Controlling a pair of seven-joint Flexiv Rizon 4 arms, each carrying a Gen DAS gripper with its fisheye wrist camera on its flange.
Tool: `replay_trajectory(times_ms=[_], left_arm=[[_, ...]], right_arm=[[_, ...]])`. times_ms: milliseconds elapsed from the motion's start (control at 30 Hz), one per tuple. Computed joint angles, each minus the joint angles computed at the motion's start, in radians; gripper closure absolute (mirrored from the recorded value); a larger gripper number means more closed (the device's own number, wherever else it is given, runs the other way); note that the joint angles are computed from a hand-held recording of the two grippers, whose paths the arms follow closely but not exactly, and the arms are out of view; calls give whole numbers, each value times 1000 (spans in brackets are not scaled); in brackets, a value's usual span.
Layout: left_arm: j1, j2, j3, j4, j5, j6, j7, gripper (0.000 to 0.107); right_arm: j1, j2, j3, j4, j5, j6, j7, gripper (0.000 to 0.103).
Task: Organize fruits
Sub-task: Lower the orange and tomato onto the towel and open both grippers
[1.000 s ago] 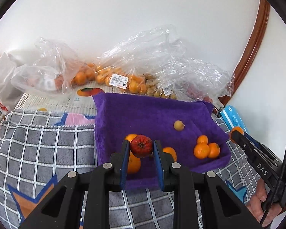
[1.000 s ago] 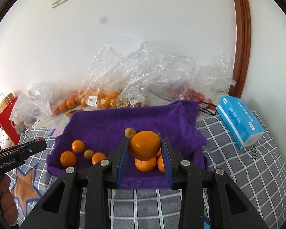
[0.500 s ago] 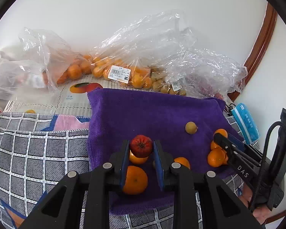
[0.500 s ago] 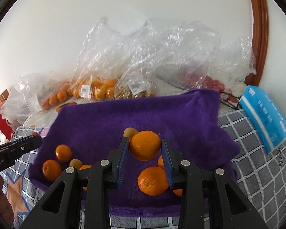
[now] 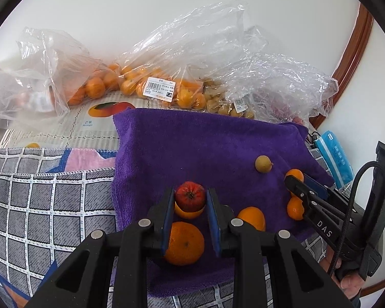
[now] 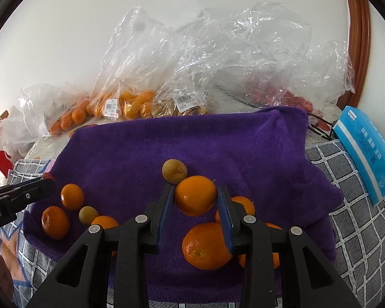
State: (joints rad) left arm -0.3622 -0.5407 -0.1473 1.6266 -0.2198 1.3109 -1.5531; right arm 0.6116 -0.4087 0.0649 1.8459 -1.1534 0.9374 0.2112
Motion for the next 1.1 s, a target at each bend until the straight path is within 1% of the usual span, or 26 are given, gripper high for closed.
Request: replay_trajectory(times_ms=[167,367,533,733,933,967,1000,1067,1100], left_arm=[[19,-5,-25,8,-25,-8,18,83],[24,-8,-31,9,-40,-16,29,83],[32,-7,-41,16,-55,-15,41,83],[34,-4,-46,26,-68,-5,46,83],[41,-2,-56,33,-78,3,61,83],[41,0,-56,34,-79,-2,62,81],[42,3,-57,34,-80,-13,67,75],[40,10,-54,36,-79,-17,72,67],[35,17,-47,42,-73,-6,70,65]], right_arm=[[2,-14,5,-12,32,-9,-42,69],[13,-19,4,-22,61,-24,-77,69],[20,-17,1,-22,63,-34,-83,69],[34,-18,3,-28,61,-75,-93,69],[26,-12,7,-20,59,-63,-83,69],[25,-11,8,-20,62,-61,-81,68],[27,-9,9,-20,63,-67,-80,68],[30,-6,15,-25,77,-83,-95,62],[30,-3,17,-25,80,-86,-100,61]])
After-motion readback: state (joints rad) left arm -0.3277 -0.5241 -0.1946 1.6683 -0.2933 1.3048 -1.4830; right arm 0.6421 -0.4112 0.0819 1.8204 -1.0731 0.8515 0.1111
